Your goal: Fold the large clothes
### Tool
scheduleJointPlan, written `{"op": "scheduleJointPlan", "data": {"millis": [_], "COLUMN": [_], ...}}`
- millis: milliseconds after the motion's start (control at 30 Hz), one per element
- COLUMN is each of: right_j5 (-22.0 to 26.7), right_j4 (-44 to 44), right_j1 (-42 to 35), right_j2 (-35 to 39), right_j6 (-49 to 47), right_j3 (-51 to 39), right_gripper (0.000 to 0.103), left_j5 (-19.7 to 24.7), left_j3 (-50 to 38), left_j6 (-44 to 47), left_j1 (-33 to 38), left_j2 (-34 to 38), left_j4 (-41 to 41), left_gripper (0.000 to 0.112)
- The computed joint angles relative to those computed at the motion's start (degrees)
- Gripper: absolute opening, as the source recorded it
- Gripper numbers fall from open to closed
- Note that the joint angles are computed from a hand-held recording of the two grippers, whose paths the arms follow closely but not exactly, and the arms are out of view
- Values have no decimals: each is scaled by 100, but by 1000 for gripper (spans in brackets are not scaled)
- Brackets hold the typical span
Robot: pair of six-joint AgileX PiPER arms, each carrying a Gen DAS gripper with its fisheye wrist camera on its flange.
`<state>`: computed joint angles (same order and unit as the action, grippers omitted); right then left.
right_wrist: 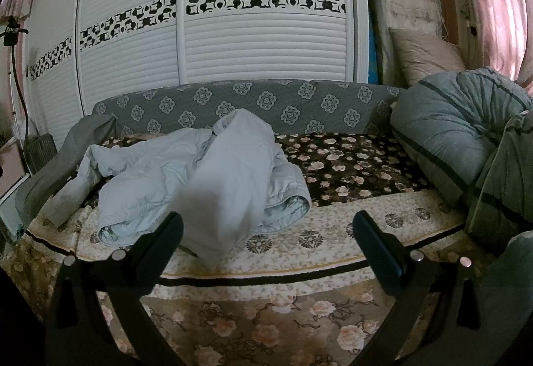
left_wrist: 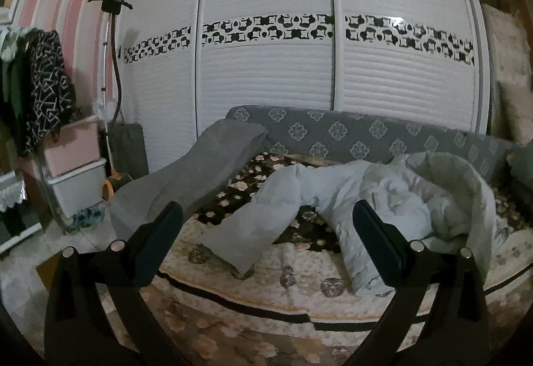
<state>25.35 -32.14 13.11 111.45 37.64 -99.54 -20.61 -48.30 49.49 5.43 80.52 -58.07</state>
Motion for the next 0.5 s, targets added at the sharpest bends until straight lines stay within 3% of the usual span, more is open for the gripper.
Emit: {"op": "scheduleJointPlan", "data": {"millis": [100,367,500], "right_j5": [16,23,61], "right_j4": [2,35,2], "right_j1": [6,-2,12], "right_j2": [3,14,20], "right_j6": [3,-27,-24], "right_j3": [-13,-32,-27], "right_gripper": [101,101,101], "left_j5": [-5,-510,-148], "left_j3": [86,464,487], "left_j6": [-289,-1141,-2479], "left_j1": [-5,-52,356], "left_j2": [-119,-533,-700], "left_j4": [264,841,1987], "left_gripper": [100,100,100]}}
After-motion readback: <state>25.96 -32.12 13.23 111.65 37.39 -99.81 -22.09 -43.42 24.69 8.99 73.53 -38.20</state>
